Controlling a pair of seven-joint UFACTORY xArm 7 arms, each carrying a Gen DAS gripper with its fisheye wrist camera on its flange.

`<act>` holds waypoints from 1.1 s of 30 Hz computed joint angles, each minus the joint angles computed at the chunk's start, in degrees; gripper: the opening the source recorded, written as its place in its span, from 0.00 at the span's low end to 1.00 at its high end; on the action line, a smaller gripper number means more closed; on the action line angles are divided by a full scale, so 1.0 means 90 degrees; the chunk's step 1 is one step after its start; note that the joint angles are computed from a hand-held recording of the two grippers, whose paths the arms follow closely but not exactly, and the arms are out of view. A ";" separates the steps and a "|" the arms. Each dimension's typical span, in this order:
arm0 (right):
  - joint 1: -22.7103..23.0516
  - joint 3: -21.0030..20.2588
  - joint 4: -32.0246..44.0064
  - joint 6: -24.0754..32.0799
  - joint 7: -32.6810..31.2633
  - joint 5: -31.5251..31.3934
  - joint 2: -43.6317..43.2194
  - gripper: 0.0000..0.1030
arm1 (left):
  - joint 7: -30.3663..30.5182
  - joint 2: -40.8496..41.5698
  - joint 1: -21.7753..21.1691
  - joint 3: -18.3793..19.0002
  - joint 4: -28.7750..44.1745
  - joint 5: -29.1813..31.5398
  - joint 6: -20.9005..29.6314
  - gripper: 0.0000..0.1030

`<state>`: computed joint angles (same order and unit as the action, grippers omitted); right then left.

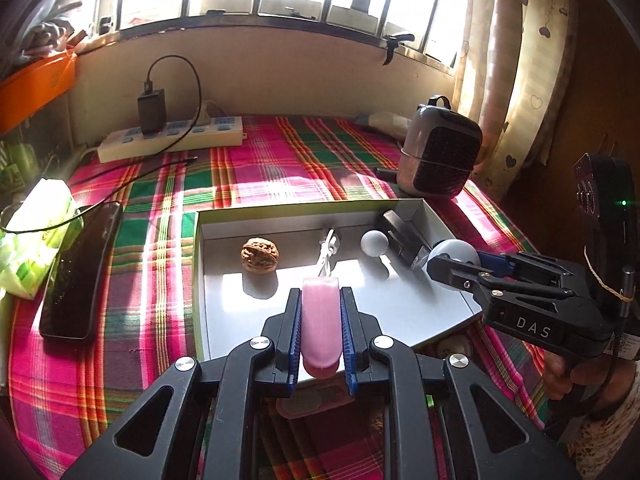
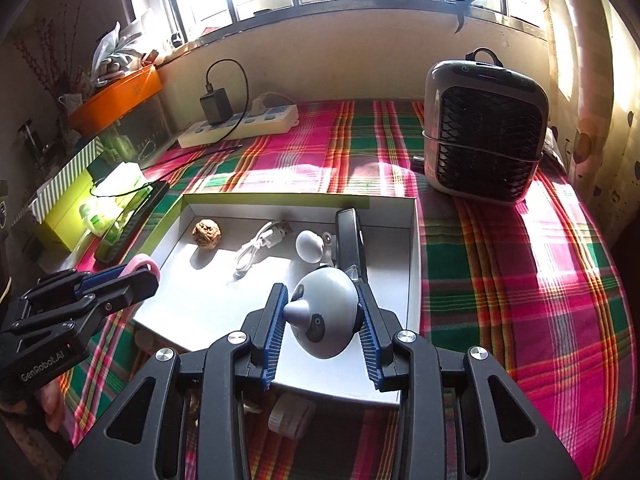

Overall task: Organize objects
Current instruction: 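Lower both held objects into the tray and open both grippers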

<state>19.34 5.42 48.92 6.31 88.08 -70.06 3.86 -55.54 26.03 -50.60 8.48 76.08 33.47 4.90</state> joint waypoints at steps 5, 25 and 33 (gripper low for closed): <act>0.0045 -0.0066 0.0228 -0.0039 -0.0746 0.0612 0.0309 0.35 | 0.0336 0.0250 0.0330 -0.0283 0.0276 -0.0291 0.0221 0.15; 0.0780 -0.0627 0.0694 -0.0061 -0.2450 0.2072 0.0947 0.35 | 0.1033 0.0760 0.0672 -0.0536 0.0836 -0.1040 0.0651 0.15; 0.1058 -0.0887 0.0812 0.0089 -0.2574 0.2117 0.1027 0.35 | 0.1235 0.0884 0.0733 -0.0608 0.1022 -0.1144 0.0748 0.15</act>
